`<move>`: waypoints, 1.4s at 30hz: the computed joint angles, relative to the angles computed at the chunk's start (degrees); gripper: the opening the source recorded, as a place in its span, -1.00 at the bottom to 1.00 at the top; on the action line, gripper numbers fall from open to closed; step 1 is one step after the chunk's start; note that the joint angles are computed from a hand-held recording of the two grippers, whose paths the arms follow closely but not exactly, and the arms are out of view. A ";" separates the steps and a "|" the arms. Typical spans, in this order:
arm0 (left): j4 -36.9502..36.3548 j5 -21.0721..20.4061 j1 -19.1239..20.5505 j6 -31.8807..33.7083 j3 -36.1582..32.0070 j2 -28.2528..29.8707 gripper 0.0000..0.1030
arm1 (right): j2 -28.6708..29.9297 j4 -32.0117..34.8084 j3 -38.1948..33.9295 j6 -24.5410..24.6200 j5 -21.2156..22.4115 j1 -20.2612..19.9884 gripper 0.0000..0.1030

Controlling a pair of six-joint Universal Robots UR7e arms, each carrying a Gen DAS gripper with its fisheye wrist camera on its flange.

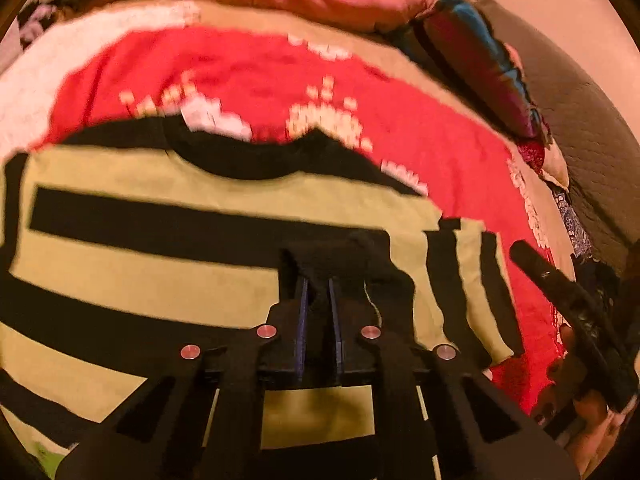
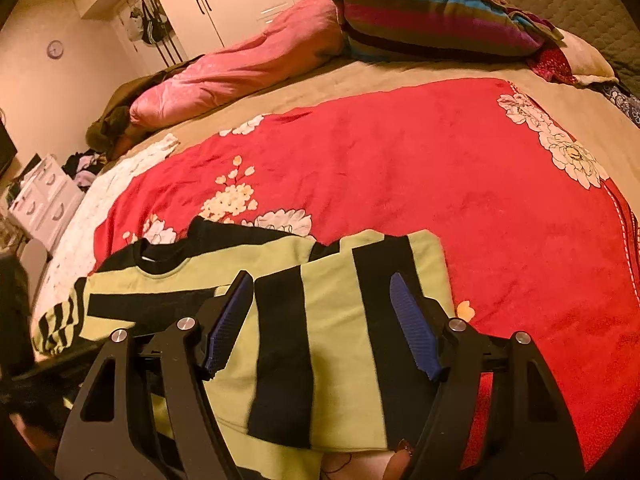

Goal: Fold small clothes
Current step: 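Grasp the folded sleeve and sweater side edge with the left gripper, then fold the sweater side inward over the body with the left gripper, release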

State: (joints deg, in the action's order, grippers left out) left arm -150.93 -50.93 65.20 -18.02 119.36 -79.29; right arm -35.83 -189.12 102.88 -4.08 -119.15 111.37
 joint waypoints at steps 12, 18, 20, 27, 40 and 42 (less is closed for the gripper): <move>5.56 2.72 0.88 -1.15 -0.20 -10.12 -1.00 | 0.91 1.57 -0.72 -2.39 2.27 0.97 0.24; 2.29 -7.54 4.31 -0.42 0.78 -5.66 -0.26 | 0.65 1.80 -0.52 -1.11 1.19 0.59 0.24; 1.32 -8.89 4.56 0.27 0.45 -3.42 -0.04 | 0.71 1.77 -0.55 -1.39 1.18 0.65 0.24; 4.13 -4.55 3.19 0.82 -2.33 3.10 -0.84 | 0.54 2.38 -0.58 -1.23 2.23 0.44 0.24; 1.94 4.23 -2.32 6.42 0.13 -7.69 -0.90 | 0.38 0.23 0.02 -2.89 3.64 0.99 0.24; 3.59 6.79 -2.69 5.45 -0.01 -9.87 -0.90 | 0.63 0.46 -0.17 -3.42 3.84 1.30 0.24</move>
State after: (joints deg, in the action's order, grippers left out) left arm -147.35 -44.14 62.51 -12.58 119.35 -89.16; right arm -35.20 -188.66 102.71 -7.51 -115.31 112.67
